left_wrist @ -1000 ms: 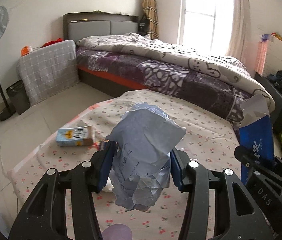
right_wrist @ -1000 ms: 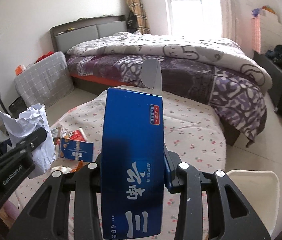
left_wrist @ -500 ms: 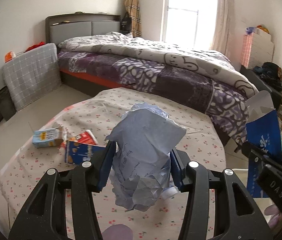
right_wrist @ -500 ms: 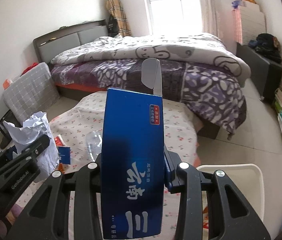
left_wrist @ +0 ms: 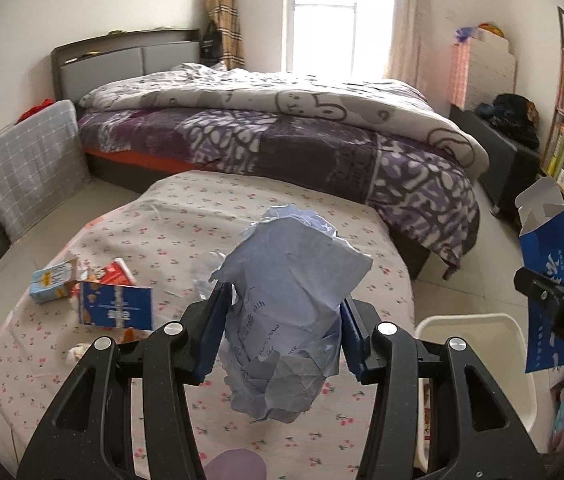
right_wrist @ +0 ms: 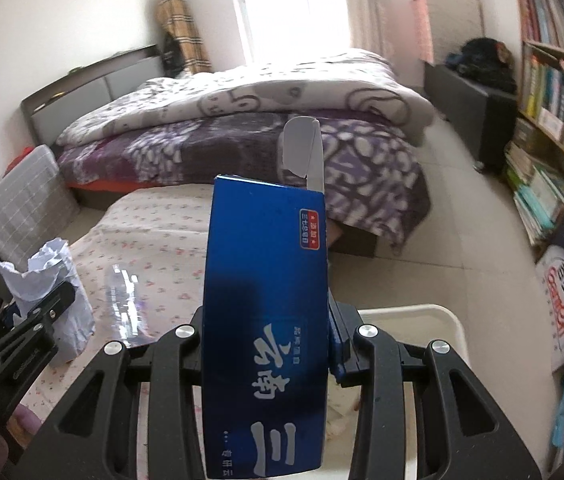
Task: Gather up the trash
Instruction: 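Lift the plastic bag and blue box and carry them toward the white bin, then open the right tool over the bin while the left tool releases the plastic bag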
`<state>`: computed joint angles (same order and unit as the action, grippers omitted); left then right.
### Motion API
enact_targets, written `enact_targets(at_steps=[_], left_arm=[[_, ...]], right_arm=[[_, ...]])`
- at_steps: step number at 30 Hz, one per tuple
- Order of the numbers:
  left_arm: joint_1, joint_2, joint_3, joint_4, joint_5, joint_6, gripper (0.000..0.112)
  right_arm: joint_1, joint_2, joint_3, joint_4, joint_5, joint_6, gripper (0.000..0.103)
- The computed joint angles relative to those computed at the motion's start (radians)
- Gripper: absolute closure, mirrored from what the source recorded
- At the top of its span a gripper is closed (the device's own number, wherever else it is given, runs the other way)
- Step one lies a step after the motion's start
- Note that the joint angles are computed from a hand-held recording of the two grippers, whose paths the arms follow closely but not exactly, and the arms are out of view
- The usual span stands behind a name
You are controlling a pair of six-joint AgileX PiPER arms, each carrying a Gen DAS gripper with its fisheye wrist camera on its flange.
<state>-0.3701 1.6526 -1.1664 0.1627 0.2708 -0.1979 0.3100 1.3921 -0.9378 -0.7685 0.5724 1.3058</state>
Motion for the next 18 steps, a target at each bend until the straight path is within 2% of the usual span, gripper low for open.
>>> enact_targets(at_steps=[6, 11, 14, 18], left_arm=[[-0.079, 0.017, -0.010, 0.061, 0.009, -0.075, 0.065], [-0.163, 0.030, -0.019, 0.137, 0.010, -0.158, 0.065], [-0.199, 0.040, -0.027, 0.142, 0.017, -0.170, 0.065], [-0.235, 0.066, -0.058, 0.047, 0.037, -0.099, 0.065]], right_arm=[[-0.083, -0.068, 0.065, 0.028, -0.015, -0.027, 0.064], [-0.114, -0.107, 0.089, -0.006, 0.025, 0.000, 0.061], [-0.123, -0.131, 0.109, -0.054, 0.070, 0.066, 0.030], [-0.178, -0.171, 0.136, -0.048, 0.070, 0.067, 0.023]])
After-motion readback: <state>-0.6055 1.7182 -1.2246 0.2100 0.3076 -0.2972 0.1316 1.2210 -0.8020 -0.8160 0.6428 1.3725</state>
